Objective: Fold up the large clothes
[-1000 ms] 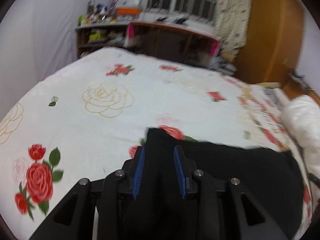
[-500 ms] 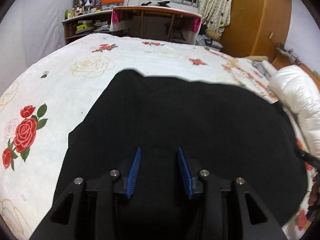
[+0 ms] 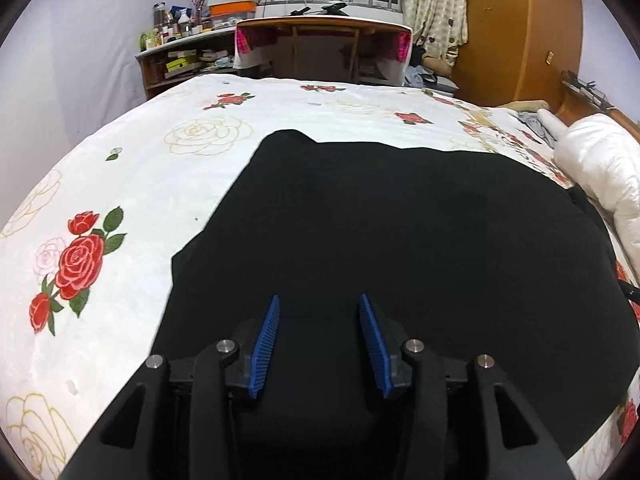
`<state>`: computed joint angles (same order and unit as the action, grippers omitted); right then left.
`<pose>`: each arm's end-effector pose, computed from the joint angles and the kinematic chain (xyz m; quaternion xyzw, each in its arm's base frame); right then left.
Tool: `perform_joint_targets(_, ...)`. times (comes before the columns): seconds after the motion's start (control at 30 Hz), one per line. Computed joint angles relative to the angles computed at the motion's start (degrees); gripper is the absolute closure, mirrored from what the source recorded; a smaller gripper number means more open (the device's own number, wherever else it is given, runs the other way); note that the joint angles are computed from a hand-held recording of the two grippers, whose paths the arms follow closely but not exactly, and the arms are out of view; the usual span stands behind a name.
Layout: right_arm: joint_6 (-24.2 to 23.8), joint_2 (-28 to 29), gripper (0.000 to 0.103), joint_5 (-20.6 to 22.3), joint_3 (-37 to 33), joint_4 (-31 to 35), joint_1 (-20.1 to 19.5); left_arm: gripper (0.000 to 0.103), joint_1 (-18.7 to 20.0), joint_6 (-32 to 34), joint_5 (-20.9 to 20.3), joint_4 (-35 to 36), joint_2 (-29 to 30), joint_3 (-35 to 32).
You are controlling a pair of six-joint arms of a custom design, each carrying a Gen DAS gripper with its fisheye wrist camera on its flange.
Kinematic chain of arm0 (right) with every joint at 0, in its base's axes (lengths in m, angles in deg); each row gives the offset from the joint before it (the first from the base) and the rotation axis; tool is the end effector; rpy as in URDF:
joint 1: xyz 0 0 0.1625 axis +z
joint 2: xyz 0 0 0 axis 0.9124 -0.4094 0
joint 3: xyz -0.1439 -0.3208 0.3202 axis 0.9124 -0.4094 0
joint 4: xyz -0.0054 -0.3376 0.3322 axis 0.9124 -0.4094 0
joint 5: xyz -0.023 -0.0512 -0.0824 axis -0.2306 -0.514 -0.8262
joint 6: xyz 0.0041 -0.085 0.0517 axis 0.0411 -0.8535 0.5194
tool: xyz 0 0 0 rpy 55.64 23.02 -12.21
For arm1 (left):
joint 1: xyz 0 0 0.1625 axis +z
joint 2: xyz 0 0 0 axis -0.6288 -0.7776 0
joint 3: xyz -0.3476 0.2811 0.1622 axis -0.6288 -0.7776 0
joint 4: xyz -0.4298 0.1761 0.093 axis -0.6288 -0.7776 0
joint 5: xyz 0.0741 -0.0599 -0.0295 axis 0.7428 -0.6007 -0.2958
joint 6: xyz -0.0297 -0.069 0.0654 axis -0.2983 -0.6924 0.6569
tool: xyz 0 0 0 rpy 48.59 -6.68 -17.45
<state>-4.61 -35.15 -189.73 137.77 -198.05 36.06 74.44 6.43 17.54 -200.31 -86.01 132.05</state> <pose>0.1791 -0.4630 0.2505 0.1338 -0.8980 0.3140 0.2776 -0.1453 -0.3773 0.3062 0.0610 0.8440 -0.3850 0.3684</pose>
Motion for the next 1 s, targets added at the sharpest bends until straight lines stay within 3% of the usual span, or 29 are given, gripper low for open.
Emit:
perform_joint_targets(0.07,1.15,0.08,0.062,-2.17,-0.27,0.07,1.36,0.058,0.12,-0.88,0.57,1.84,-0.54,-0.31)
perform_joint_targets(0.17,0.58,-0.75,0.062,-1.09,0.58,-1.17,2.44,0.058,0.08,-1.85,1.88,4.12,-1.82,0.26)
perform_joint_targets(0.27,-1.38,0.08,0.062,-0.94,1.19,-2.08,1.64,0.058,0.96,0.29,2.37,1.47,-3.19,1.79)
perform_joint_targets(0.37,-0.48,0.12,0.056,-0.31,1.46,-3.07,-0.51,0.058,1.4,1.52,1.92,0.03,-3.62,1.9)
perform_joint_targets(0.5,1.31,-0.89,0.055,-2.42,-0.25,-0.85,1.49,0.058,1.62,0.71,1.47,2.44,-3.9,-0.39)
perform_joint_targets(0.63,0.09,0.32,0.055,1.11,-2.91,-0.19,3.11,0.058,4.25,12.16,2.57,-10.29,0.93,-2.35)
perform_joint_targets(0.7,-0.68,2.65,0.056,1.64,-5.08,1.11,3.6,0.058,7.18,18.83,1.36,-18.58,4.74,-3.88)
perform_joint_targets(0.77,-1.87,5.31,0.056,1.27,-7.38,2.01,3.46,0.058,10.54,21.36,-0.39,-22.14,8.02,-6.1)
perform_joint_targets(0.83,-2.86,7.91,0.061,-0.37,-9.55,2.86,2.69,0.058,13.09,24.9,-1.18,-26.4,10.41,-7.0)
perform_joint_targets(0.9,-1.94,9.1,0.075,-1.3,-10.82,4.62,0.85,0.058,14.82,26.62,-2.68,-30.07,11.64,-6.9)
perform_joint_targets(1.0,-0.29,8.79,0.08,0.59,-10.56,4.24,-1.42,0.058,15.23,29.73,-2.61,-36.24,12.65,-5.52)
